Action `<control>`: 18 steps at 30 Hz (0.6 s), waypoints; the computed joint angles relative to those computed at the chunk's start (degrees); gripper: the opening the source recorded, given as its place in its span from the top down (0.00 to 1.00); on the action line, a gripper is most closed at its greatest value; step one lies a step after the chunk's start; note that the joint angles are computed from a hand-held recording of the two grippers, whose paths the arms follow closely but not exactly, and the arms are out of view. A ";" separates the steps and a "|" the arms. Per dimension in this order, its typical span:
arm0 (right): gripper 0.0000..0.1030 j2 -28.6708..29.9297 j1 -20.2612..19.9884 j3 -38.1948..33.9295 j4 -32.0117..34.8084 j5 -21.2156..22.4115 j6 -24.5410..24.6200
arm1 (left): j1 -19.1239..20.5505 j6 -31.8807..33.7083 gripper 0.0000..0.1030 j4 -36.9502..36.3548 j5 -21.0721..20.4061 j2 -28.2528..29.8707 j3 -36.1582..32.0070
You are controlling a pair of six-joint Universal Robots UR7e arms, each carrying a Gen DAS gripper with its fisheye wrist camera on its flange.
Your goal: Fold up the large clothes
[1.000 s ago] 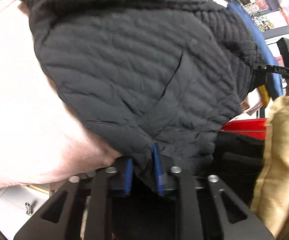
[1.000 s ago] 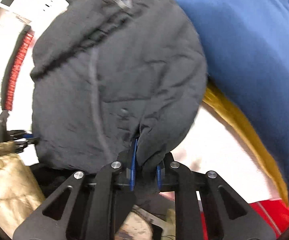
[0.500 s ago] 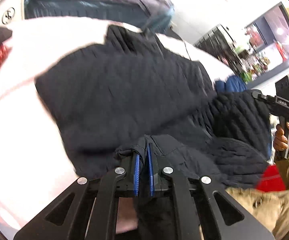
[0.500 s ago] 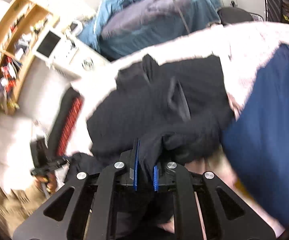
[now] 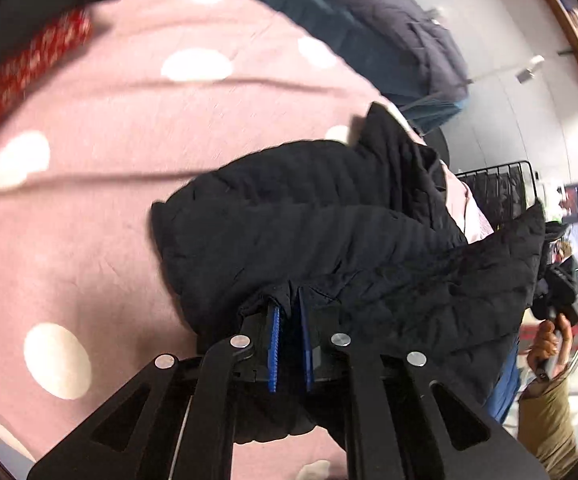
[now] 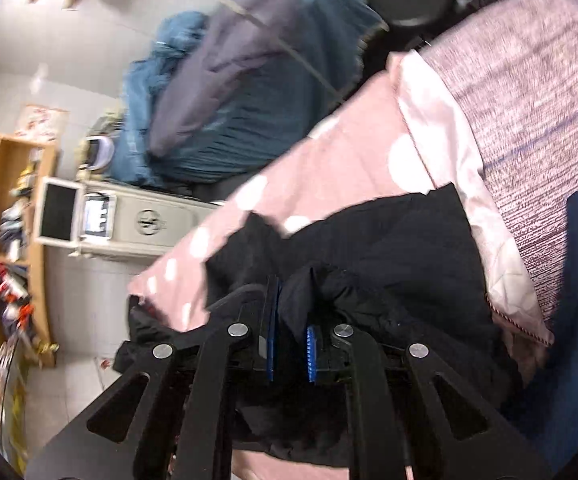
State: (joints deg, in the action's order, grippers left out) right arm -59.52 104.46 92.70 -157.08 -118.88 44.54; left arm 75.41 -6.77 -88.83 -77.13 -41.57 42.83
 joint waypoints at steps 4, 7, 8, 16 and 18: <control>0.64 -0.45 -3.68 3.70 -7.71 6.34 6.26 | 2.26 -4.23 0.72 0.98 -7.19 0.98 -2.90; 0.37 -1.21 -5.76 6.47 -15.40 12.13 7.91 | 2.17 -6.49 0.27 -2.70 -4.26 -0.70 -1.46; 0.33 -1.41 -5.95 6.85 -16.76 12.99 8.09 | 1.30 -6.36 0.21 -7.33 0.83 -2.90 1.82; 0.24 -3.58 -0.49 4.56 -8.44 -0.38 -4.41 | -1.58 1.38 0.15 -11.73 8.86 -7.46 8.74; 0.24 -3.41 0.66 3.24 -0.89 -4.95 -6.47 | -3.03 5.82 0.14 -13.52 10.64 -8.17 13.08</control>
